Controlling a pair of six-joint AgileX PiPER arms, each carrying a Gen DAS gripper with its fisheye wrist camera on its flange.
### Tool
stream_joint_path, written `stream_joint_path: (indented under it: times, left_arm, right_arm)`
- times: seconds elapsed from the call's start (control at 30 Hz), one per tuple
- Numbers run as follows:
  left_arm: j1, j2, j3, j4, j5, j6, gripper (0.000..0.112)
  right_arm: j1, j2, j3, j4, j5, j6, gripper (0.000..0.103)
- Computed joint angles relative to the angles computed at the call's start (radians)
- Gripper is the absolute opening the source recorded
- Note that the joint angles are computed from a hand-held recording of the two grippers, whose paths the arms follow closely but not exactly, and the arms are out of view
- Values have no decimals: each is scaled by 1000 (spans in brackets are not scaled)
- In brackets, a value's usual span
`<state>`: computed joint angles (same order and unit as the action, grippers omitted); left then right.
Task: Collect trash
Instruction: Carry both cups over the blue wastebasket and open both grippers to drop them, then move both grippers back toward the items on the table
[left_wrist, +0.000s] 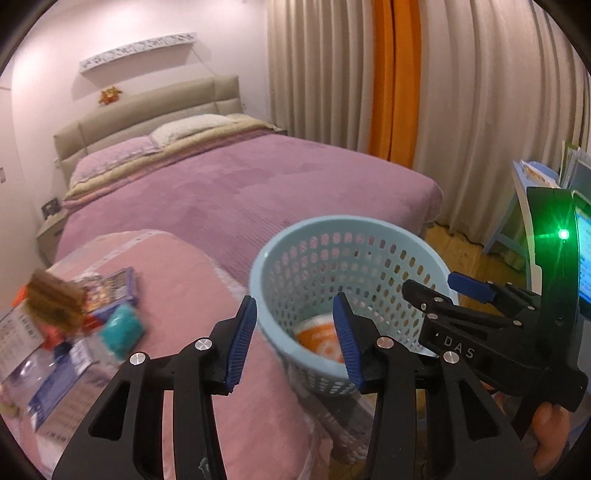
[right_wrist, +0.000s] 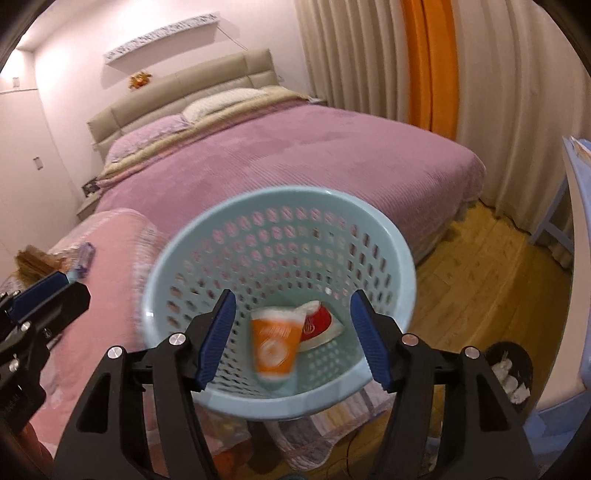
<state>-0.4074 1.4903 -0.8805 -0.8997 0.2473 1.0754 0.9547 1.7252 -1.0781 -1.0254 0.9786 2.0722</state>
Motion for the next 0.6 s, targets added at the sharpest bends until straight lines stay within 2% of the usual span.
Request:
stream_joint_path:
  times: [0.23,0.37,0.6]
  left_arm:
    - [129,-128,68,-104,65,109,42]
    - [229,-176,97,-148,109,164,42]
    - [436,-254,114,-40,131,62,42]
  right_arm:
    - [77,45,-158,-21,83,-102,61]
    - [108,105,-285,-29,96,-184,61]
    - [155,259,-574,-19,121,-383,61]
